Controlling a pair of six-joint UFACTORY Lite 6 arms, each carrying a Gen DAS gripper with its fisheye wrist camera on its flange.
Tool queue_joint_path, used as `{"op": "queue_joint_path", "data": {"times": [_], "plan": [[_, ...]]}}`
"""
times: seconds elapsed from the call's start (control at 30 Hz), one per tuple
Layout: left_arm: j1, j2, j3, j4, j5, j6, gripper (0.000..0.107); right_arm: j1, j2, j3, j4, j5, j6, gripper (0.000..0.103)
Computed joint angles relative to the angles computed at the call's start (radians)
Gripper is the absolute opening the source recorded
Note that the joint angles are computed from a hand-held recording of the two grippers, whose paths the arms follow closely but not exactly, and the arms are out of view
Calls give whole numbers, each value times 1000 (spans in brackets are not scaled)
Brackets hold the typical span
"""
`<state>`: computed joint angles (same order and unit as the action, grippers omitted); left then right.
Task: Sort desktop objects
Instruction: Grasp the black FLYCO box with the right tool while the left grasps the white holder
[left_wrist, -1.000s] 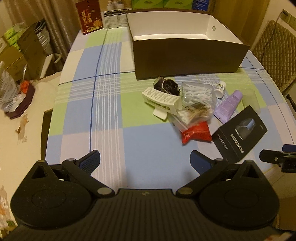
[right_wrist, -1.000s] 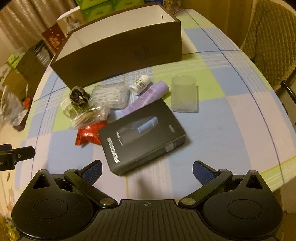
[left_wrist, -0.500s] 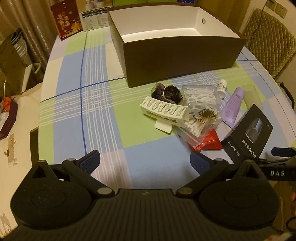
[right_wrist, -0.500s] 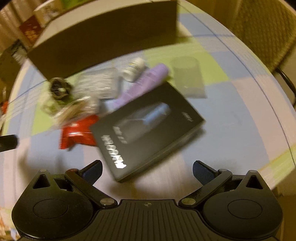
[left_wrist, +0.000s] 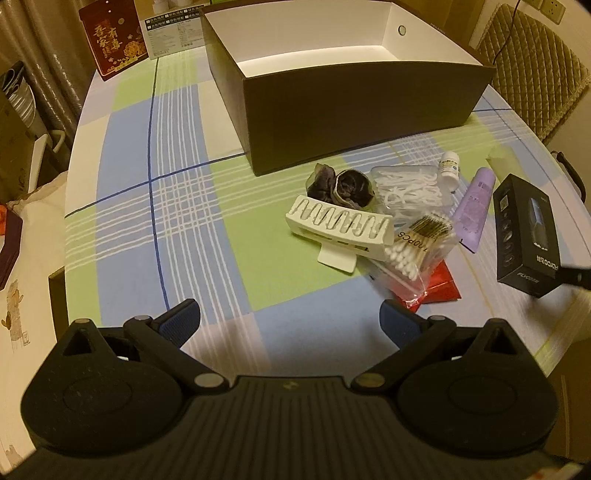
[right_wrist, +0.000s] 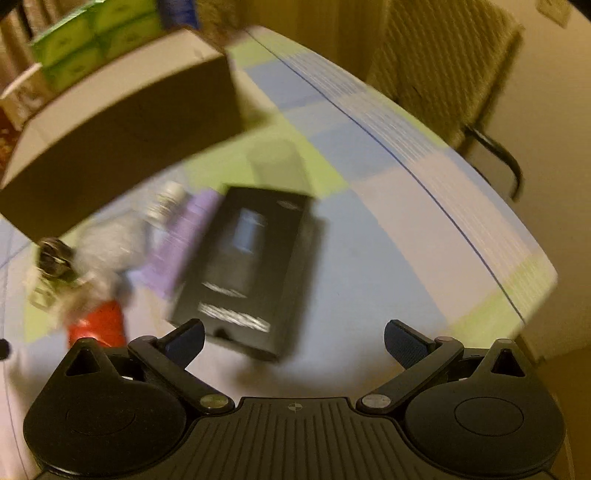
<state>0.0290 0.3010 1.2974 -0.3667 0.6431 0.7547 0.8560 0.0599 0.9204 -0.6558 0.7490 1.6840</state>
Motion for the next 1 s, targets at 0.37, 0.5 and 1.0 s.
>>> {"op": "queue_joint_path", "data": {"times": [0.37, 0.5, 1.0], "plan": [[3, 53, 54, 5, -14, 1, 102, -83, 265, 151, -45, -102, -89, 84], [4, 77, 76, 5, -12, -12, 102, -101, 151, 23, -28, -166, -175, 79], [5, 412, 468, -240, 231, 358, 102, -262, -215, -328, 109, -245, -439, 77]]}}
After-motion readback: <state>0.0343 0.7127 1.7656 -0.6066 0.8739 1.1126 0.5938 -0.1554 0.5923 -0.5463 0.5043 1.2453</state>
